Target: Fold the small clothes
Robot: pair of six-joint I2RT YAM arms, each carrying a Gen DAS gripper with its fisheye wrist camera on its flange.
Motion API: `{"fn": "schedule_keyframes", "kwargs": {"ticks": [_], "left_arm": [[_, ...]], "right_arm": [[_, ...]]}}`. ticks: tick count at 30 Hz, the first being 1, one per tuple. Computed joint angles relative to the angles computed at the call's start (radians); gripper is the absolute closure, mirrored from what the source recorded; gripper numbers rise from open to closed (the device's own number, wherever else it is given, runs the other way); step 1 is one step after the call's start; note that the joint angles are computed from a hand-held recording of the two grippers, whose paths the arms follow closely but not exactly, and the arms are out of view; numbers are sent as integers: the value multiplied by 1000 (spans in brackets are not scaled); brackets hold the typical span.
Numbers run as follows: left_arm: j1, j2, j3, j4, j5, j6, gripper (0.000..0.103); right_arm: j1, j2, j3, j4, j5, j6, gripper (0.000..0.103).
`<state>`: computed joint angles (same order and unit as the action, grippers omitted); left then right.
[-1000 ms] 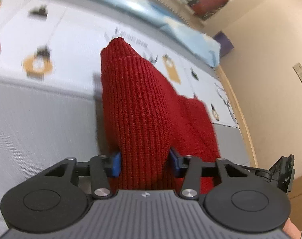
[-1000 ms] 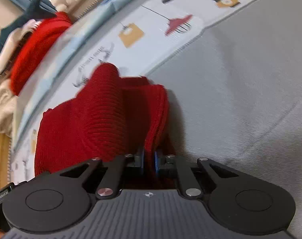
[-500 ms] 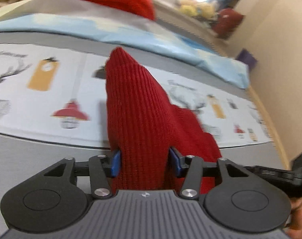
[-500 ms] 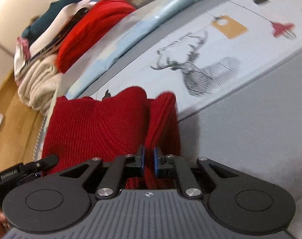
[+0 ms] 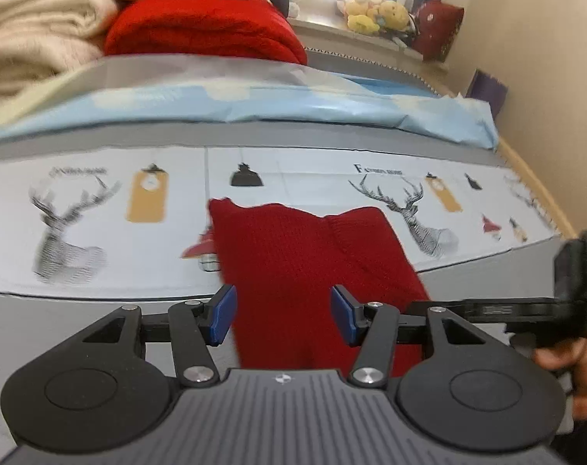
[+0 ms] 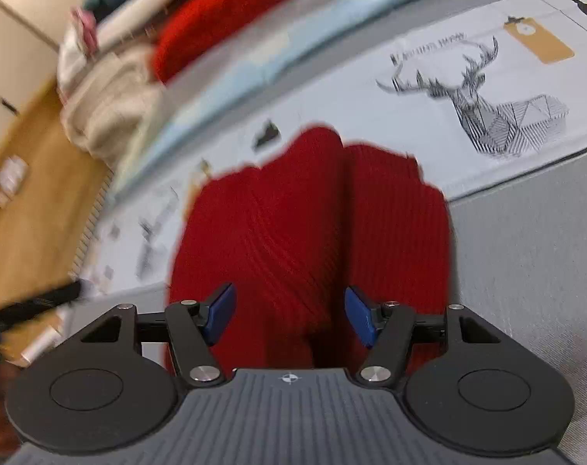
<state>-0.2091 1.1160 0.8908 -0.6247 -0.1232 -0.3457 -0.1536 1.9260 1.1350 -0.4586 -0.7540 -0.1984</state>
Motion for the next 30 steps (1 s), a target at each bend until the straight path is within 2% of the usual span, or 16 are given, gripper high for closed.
{"fn": "schedule_keyframes", "kwargs": {"ticks": [1, 4, 7, 8, 9, 11, 14, 15, 18, 21, 24, 26, 27, 28, 29, 30], "left_arm": [[-13, -28, 6, -35, -12, 4, 41], [-45, -117, -34, -51, -20, -27, 37], [-81, -167, -147, 26, -14, -83, 37], [-86, -145, -170, 36, -10, -101, 37], [-99, -88, -159, 9, -25, -139, 43], [-98, -25, -159, 33, 7, -182, 44], [-123, 19, -157, 85, 14, -134, 44], [-132, 30, -158, 85, 5, -132, 44], [-108, 60, -163, 78, 59, -166, 44], [-104, 98, -165, 98, 80, -152, 44], [-131, 198, -136, 71, 29, -129, 44], [-133, 233, -134, 74, 34, -139, 44], [-137, 234, -137, 82, 31, -136, 44], [-146, 237, -137, 85, 19, -133, 44], [-147, 239, -138, 86, 14, -133, 43], [-149, 240, -137, 85, 10, -138, 43]], "right_arm": [[9, 1, -3, -10, 14, -4, 75], [9, -48, -47, 42, -18, -12, 81], [-52, -158, -107, 122, -149, 36, 83], [-85, -201, -134, 162, -194, 71, 83], [-108, -229, -153, 190, -211, 75, 83], [-105, -245, -163, 188, -115, -11, 82], [-57, -84, -31, -17, 80, -78, 80], [-55, -81, -37, -8, 96, -76, 79], [-82, -187, -115, 68, 43, -41, 76], [-132, -195, -91, -20, -55, -107, 58], [-111, -108, -17, -186, 26, -216, 57], [-88, -93, -28, -206, 104, -261, 57], [-81, -97, -39, -202, 124, -285, 61], [-78, -107, -52, -197, 125, -309, 75], [-82, -115, -50, -209, 109, -329, 83], [-88, -125, -52, -217, 91, -343, 84]]}}
